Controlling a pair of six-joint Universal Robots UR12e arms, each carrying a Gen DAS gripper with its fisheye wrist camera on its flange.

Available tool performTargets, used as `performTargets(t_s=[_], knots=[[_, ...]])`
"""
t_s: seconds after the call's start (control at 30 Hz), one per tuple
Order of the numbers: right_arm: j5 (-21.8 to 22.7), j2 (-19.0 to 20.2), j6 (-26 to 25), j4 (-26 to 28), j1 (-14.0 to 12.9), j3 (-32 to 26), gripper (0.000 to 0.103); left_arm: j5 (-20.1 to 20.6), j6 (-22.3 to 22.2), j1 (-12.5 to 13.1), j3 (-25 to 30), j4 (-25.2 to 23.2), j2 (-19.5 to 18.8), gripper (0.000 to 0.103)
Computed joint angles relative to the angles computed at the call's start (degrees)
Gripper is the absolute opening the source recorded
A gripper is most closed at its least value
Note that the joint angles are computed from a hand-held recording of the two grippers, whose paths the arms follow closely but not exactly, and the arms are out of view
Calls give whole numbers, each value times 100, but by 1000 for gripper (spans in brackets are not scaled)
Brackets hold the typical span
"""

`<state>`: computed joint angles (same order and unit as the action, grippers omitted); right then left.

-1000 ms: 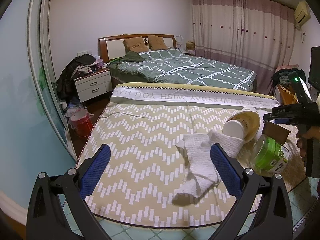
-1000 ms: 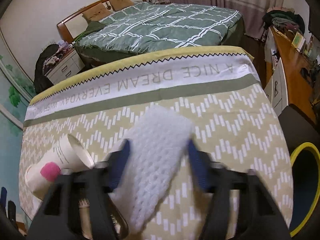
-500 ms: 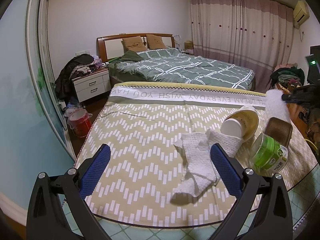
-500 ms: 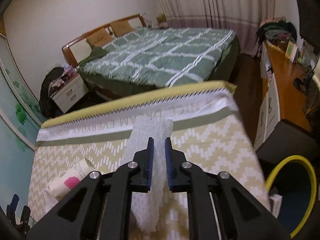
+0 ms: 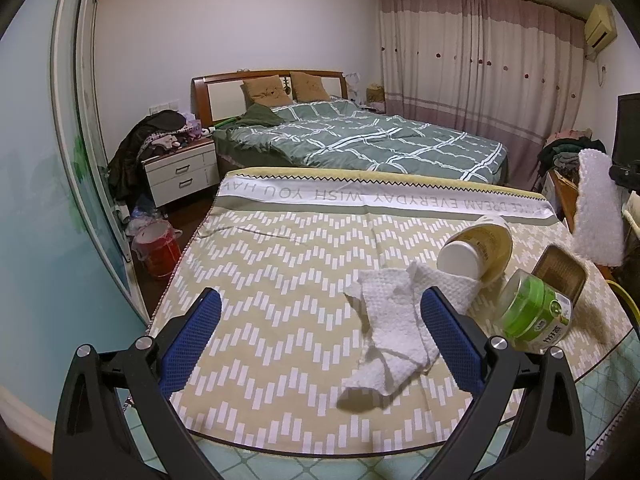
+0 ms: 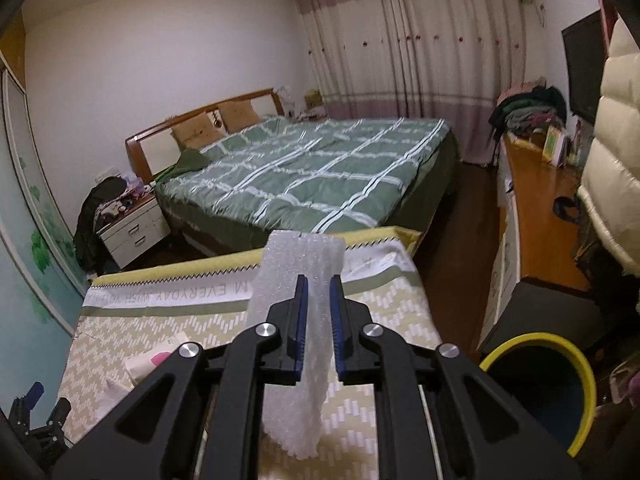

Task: Collect trash
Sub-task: 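Carry the foam net sleeve into the bin and open the right tool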

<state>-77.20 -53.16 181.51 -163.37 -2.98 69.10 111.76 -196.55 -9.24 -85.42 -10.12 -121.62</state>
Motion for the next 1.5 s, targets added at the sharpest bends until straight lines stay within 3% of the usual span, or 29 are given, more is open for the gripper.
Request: performTargets(t_s=[0.33,0.5,0.8,0.97,1.1,1.23,1.33,1.5], knots=[[-322,-335,178,-534,-198,628,11,-74,51,-1,-12,89,1,98],[-804,-472,418,-657,-383,994,11,-239,41,19,-54,189,21,98],[-1286,-489,1036,-427,-694,1233,11,-491,88,29,-46,239,10,98],[-1490,-443,1198,-347,-731,1203,11,-518,145,22,-27,242,-7,98],[-1677,-418,1311,-296,-727,1183,14,-558,230,16,-21,269,-14,98],[-1830,-430,1389,-335,-707,1228,28,-549,307,1,-17,290,-20,98],[-2012,-435,1389,-427,-691,1269,31,-544,342,-9,-5,274,-25,98],[-1798,-500,1329,-580,-678,1405,34,-597,470,-43,22,254,-28,98]])
